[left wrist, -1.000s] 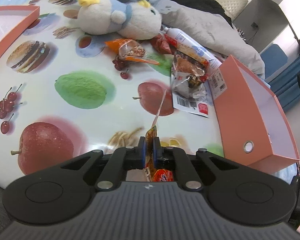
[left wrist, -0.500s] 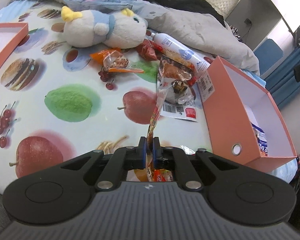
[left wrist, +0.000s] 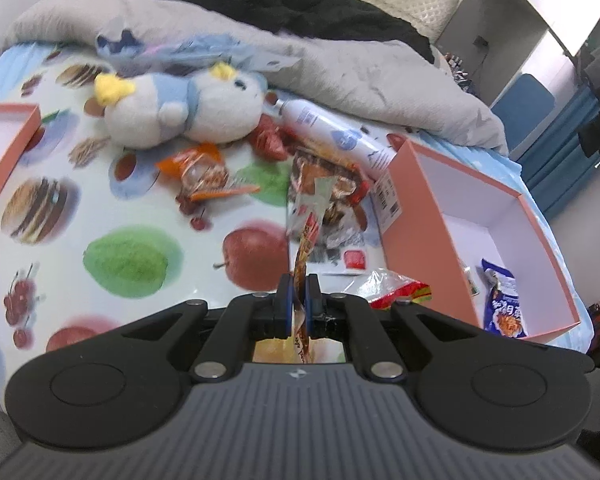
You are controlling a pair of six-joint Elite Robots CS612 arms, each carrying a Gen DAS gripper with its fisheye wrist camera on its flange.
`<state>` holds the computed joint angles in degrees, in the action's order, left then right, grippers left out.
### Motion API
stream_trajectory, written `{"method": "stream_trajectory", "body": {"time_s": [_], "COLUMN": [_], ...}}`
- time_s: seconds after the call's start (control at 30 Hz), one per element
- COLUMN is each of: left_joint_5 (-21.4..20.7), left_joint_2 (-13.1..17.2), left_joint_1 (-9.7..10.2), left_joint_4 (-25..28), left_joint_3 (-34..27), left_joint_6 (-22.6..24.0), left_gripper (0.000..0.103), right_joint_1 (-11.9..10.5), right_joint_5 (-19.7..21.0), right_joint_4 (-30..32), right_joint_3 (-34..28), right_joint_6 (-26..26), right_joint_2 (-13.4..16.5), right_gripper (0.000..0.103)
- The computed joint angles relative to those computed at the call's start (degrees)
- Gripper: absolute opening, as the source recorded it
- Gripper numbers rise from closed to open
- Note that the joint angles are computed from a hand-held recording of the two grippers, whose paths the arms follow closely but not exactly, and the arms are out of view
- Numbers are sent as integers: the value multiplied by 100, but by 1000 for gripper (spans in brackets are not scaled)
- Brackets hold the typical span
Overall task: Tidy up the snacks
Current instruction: 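Carry both held packets over the pink box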
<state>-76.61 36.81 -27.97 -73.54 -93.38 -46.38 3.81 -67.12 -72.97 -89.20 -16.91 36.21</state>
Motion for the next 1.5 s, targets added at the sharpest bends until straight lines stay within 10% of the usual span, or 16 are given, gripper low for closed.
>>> {"method": "stream_trajectory", "body": {"time_s": [0.9, 1.5], "left_joint_5": [-79, -970], "left_joint_2": [-1368, -2390], "left_joint_1": [-92, -291], "left_joint_4": [-1815, -2305], "left_joint_3": [1844, 4403], "left_joint_6": [1276, 1880], "left_gripper": [7, 7], "right_joint_1": [-428, -818], "right_joint_5": [-297, -853], "right_joint_4": [-2077, -1290], "right_joint_3": [878, 1345], "right_joint_6": [1031, 1050], "right_joint_2": [-816, -848], "right_gripper": [7, 7]}}
